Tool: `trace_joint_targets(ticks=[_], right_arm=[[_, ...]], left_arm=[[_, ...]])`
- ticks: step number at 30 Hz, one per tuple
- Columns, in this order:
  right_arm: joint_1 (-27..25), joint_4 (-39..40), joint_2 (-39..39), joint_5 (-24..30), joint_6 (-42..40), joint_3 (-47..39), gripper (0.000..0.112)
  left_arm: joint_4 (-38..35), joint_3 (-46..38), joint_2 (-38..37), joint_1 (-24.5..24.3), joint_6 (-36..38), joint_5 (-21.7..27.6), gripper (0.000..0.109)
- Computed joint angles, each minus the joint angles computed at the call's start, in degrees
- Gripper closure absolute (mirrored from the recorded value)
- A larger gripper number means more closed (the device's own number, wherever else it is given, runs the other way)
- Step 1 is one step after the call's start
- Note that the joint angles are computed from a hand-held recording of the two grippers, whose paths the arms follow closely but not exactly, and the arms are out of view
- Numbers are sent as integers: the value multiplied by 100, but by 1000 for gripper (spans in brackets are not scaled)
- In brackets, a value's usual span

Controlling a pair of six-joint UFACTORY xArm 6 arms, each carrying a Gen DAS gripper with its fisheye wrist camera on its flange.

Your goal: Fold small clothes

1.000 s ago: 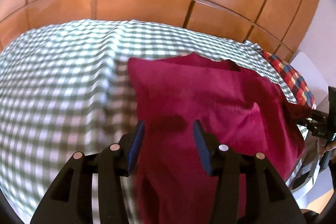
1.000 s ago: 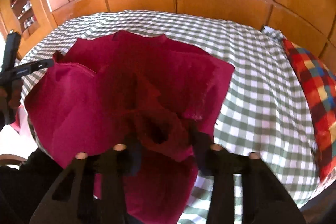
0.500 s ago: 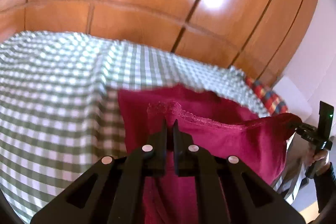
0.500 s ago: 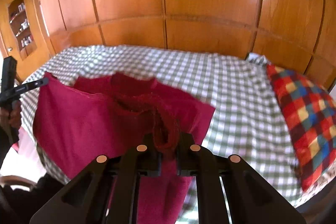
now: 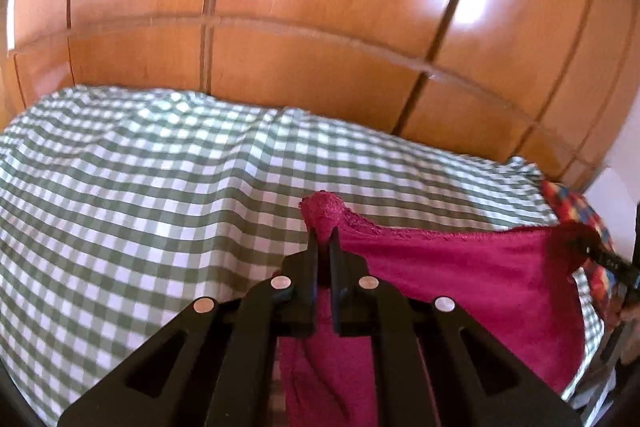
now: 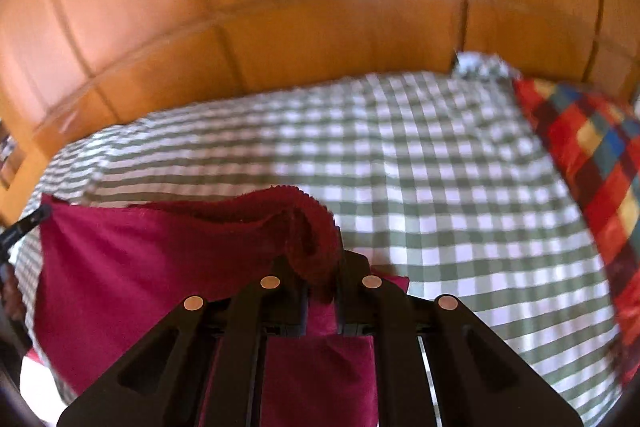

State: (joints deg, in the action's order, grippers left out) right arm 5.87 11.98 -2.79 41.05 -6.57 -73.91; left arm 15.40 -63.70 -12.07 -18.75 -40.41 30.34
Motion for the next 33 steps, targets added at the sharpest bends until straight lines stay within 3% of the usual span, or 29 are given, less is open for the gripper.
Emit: trace_joint_targets(ticks=[6,7,9,10,11,13,17,22,26,27,29,30,33], right_arm=[[-48,-252,488,-111,437,86,103],[-70,-118,480,-159,402,122,99],[-140,-9,456,-83,373,103,80],[-188,15,389,-65,366,137,68],[-253,202,266,-63,217,220,65],[-384,484,-38,-113,-58,445,65],[-744,1349,-819,156,-758,998,65],[-1247,2256,-2054,1085,-1599,1893,65],[-1400,2425,-2782,1863,-1939,2452,65],[-1330,2297,-2959,1964,-1950,2610,66],[-1059,1780,-3218,1810,-1753,2870,96],[-890,1375,-3312,1684,-1543,2977,102],[-791,964,-3409,1401,-1450,3095,105]], left_arm=[[432,-777,1079,-81,-221,664,104],[334,-845,1194,-82,-100,786,103],[456,-965,1379,-95,-201,969,96],[407,-945,1352,-73,-213,948,95],[412,-938,1308,-63,-245,958,91],[672,-921,1148,-74,-500,1144,80],[1228,-480,521,-155,-855,1086,79],[1536,197,-263,-477,-1041,824,78],[1818,544,-586,-1057,-1128,821,76],[1855,591,-623,-1183,-1155,849,75],[1852,686,-646,-1389,-1170,855,75],[1857,699,-638,-1447,-1172,875,75],[1892,606,-534,-1641,-1212,1278,73]])
